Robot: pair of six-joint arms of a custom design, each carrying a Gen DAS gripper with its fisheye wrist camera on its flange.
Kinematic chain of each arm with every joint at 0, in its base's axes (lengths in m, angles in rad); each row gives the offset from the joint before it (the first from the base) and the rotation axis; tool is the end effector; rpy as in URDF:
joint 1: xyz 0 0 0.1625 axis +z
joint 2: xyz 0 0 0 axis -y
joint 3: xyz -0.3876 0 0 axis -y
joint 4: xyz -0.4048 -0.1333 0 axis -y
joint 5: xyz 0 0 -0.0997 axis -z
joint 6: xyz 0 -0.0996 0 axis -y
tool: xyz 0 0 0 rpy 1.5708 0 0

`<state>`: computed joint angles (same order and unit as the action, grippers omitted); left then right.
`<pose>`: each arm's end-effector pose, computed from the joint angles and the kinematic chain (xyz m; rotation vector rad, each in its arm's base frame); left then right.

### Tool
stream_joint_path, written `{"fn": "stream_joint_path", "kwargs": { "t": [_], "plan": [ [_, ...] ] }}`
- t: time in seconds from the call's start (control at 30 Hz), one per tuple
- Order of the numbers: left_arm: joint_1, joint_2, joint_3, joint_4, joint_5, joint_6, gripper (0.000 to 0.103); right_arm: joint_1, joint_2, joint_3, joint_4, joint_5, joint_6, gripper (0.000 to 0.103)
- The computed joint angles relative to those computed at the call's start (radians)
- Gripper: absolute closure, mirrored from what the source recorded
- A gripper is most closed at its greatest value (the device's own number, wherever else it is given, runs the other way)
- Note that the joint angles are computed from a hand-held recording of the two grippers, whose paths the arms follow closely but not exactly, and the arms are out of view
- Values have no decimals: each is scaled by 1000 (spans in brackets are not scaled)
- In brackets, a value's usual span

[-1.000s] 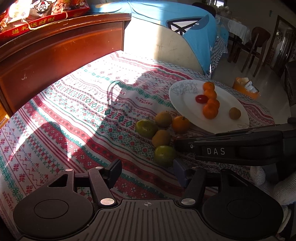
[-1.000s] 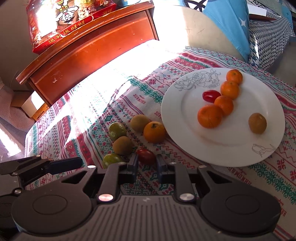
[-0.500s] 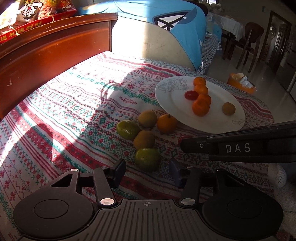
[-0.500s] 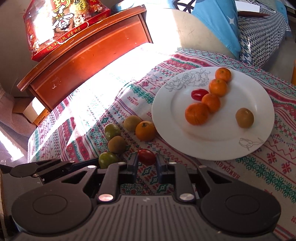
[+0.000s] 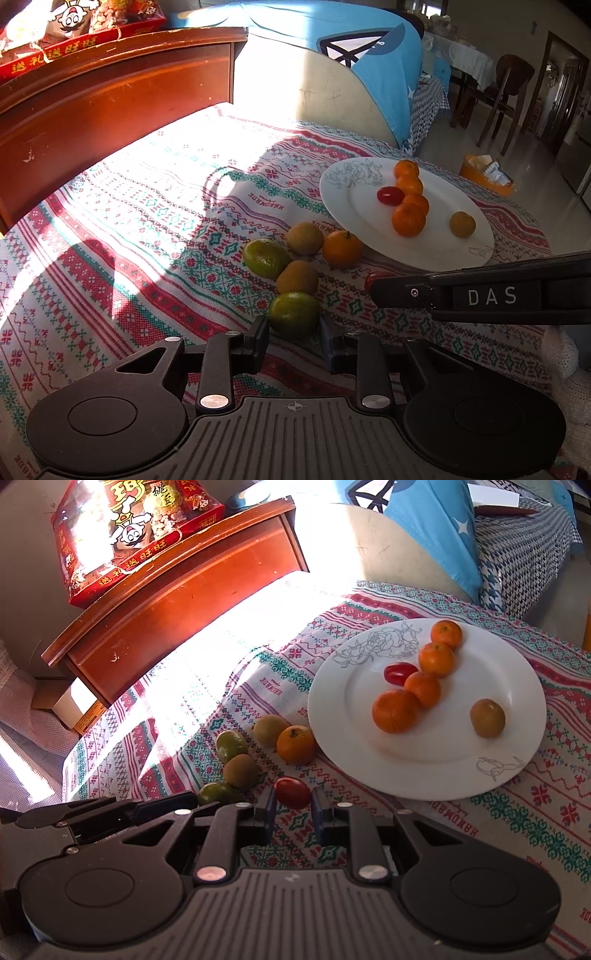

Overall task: Organize fruits
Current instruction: 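Grasp a red tomato with the right gripper while the left gripper grasps a green citrus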

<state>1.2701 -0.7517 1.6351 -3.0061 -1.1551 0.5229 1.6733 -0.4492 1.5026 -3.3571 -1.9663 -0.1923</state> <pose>-0.0335 -0.6939 0.0890 0.8964 2.4395 -0.6695 0.1645 -0.6717 -0.0226 0.1813 -2.5614 0.9586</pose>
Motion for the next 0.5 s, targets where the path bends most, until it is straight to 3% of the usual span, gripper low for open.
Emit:
{"fn": "stream_joint_path", "kwargs": {
  "t": [0.5],
  "plan": [
    [0,6,-4,-3,10,-2,75,-2,-3,4,5,-9,12,83]
  ]
}}
